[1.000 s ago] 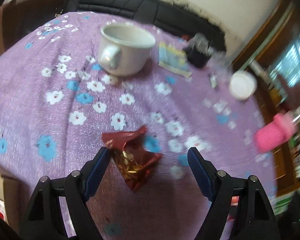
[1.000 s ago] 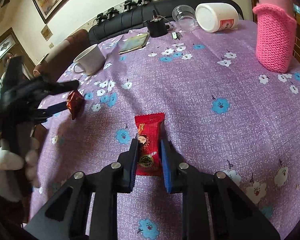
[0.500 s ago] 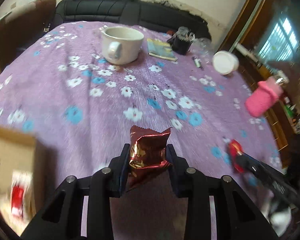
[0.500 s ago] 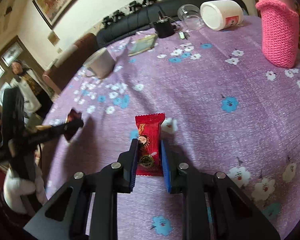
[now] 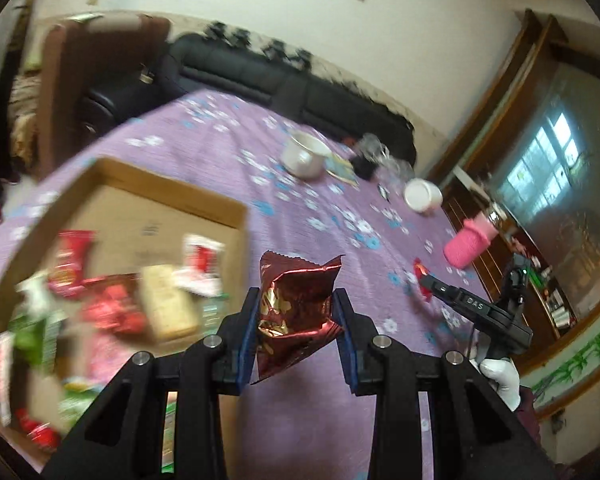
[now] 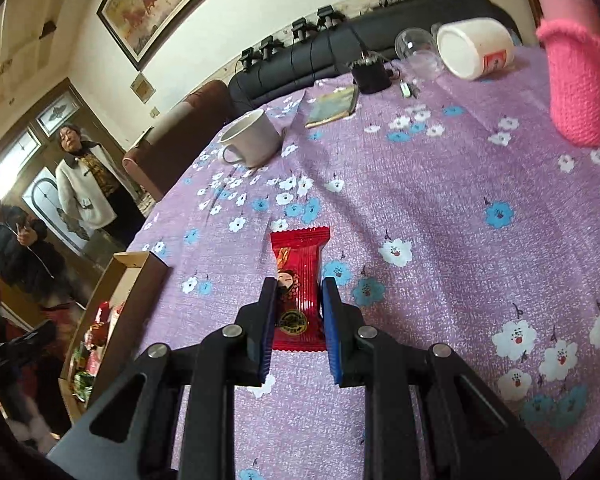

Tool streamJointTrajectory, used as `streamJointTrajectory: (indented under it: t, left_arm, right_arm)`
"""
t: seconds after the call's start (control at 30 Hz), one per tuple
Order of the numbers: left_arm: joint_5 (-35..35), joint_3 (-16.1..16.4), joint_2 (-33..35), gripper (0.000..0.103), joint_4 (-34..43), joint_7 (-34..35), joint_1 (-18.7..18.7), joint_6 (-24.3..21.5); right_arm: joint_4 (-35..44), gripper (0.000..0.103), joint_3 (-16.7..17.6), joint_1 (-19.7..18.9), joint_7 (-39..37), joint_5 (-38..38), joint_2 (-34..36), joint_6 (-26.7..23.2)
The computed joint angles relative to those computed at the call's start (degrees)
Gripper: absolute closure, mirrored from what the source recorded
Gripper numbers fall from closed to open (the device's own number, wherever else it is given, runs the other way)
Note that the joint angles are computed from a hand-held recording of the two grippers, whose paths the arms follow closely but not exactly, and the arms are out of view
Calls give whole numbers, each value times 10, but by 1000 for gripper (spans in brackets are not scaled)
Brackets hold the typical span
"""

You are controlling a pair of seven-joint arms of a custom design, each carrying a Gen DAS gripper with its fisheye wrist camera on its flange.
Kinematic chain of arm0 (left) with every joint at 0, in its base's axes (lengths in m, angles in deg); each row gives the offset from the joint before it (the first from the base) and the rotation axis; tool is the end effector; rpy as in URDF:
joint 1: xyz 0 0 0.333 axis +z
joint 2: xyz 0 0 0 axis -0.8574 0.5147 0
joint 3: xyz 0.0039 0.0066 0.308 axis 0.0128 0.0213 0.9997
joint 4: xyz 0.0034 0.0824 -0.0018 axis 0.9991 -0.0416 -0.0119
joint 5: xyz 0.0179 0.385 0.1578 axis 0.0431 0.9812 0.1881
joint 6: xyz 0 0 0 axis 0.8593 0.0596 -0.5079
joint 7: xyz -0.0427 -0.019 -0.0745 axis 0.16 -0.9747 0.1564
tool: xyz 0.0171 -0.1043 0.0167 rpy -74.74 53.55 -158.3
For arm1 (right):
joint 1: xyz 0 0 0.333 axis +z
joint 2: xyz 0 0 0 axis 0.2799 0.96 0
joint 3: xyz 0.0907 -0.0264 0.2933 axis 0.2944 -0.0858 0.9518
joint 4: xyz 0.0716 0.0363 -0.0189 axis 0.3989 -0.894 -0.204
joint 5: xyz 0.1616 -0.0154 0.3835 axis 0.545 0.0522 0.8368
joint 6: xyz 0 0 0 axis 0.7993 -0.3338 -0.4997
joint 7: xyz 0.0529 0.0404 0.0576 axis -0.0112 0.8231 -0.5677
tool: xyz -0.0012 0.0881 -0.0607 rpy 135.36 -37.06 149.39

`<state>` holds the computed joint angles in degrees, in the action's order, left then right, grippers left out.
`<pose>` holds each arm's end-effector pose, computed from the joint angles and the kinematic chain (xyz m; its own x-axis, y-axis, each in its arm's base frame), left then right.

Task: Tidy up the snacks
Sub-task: 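Grasp the red foil triangle with the left gripper and drop both snacks into the box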

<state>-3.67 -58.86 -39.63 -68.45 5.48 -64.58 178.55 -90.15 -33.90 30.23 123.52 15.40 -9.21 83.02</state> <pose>0.3411 -0.2891 0.5206 0.2993 -0.8532 0.4271 -0.5130 -0.5213 -0.6820 0.6159 0.2276 0.4629 0.5349 -0.7192 -0.4435 -0.7412 -0.1474 -0.6549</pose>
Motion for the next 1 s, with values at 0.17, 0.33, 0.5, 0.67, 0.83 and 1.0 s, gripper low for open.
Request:
streamJointTrajectory:
  t: [0.17, 0.33, 0.5, 0.67, 0.83, 1.0]
  left_arm:
    - [-26, 8, -112, 69, -81, -32, -28, -36]
    - [-45, 16, -189, 69, -131, -38, -46, -71]
    - [-51, 24, -213, 69, -154, -28, -46, -78]
    - [-75, 66, -202, 69, -164, 15, -48, -72]
    - [-112, 111, -165, 69, -178, 60, -26, 7]
    - [-156, 124, -133, 68, -179, 94, -15, 32]
  right_arm:
    - [-48, 80, 1, 14, -12, -6, -35, 34]
    - [-101, 79, -6, 32, -13, -11, -81, 25]
    - [-107, 79, -8, 65, -2, -20, -108, 0]
    - [-45, 79, 14, 105, 42, -67, -78, -38]
    - [23, 79, 44, 145, 113, -145, -16, -44]
    - [102, 79, 61, 176, 200, -254, 60, -34]
